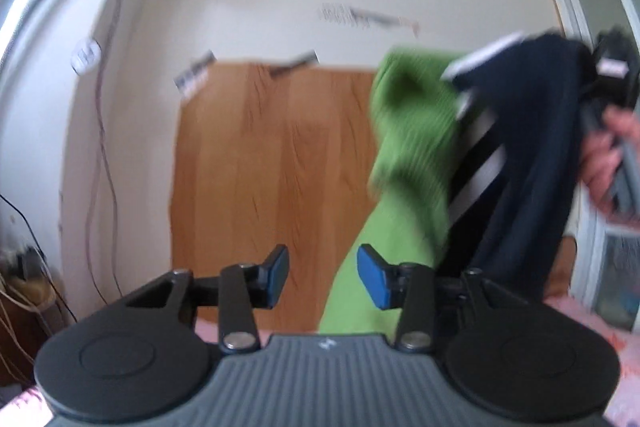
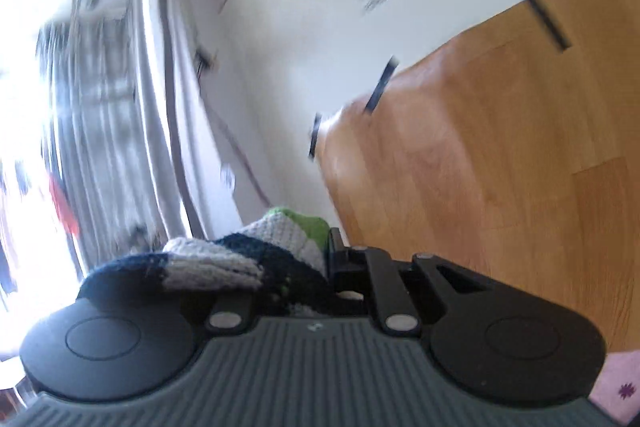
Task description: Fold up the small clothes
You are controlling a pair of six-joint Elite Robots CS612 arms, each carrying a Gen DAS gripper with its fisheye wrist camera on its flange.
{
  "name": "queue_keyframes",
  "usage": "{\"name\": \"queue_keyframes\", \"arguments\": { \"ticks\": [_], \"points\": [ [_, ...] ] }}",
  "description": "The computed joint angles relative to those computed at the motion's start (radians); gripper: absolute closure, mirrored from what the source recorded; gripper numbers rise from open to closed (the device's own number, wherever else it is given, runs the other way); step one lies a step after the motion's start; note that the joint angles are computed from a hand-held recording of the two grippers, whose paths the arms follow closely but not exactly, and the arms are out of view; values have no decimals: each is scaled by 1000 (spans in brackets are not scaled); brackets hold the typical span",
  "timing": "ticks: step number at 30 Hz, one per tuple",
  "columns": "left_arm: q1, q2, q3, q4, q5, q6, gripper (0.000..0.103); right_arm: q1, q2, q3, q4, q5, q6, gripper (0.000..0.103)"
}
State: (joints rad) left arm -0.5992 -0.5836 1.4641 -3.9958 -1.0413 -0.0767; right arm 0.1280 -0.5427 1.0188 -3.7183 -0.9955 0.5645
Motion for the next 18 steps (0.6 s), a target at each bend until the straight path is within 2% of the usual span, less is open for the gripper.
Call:
{"name": "queue_keyframes", "arguments": {
  "ticks": [2,4,7,9,10,11,13,14,15,16,17,18],
  "points": [
    [7,15,-21,68,-50,-26,64,-16,-24,71,-37,-49,19,88],
    [13,30,-42,127,-83,-45,64,-35,-74,215,-66,-153,-26,88],
    [21,56,-84,230,-126,-53,64,-37,-106,347,13,-396,-115,84],
    [23,68,-106,292,-160,-35,64,-41,-107,406,137,-568,-177,79],
    [21,72,-109,310,-175,-19,64,-45,-122,481,172,-630,-174,76],
    [20,76,-109,323,-194,5,64,-56,-129,515,248,-650,-167,72],
    [16,85,-116,340,-235,71,64,-84,-142,579,337,-629,-110,72],
    [14,89,-118,346,-253,111,64,-100,-148,612,341,-599,-80,68],
    [11,94,-121,356,-269,155,62,-114,-155,644,326,-568,-58,55],
    [7,100,-123,365,-278,198,61,-127,-161,675,301,-548,-42,48],
    [2,104,-123,374,-282,242,61,-136,-168,701,286,-542,-46,38],
    [-2,110,-129,386,-281,287,61,-142,-180,728,287,-568,-63,38]
  ]
}}
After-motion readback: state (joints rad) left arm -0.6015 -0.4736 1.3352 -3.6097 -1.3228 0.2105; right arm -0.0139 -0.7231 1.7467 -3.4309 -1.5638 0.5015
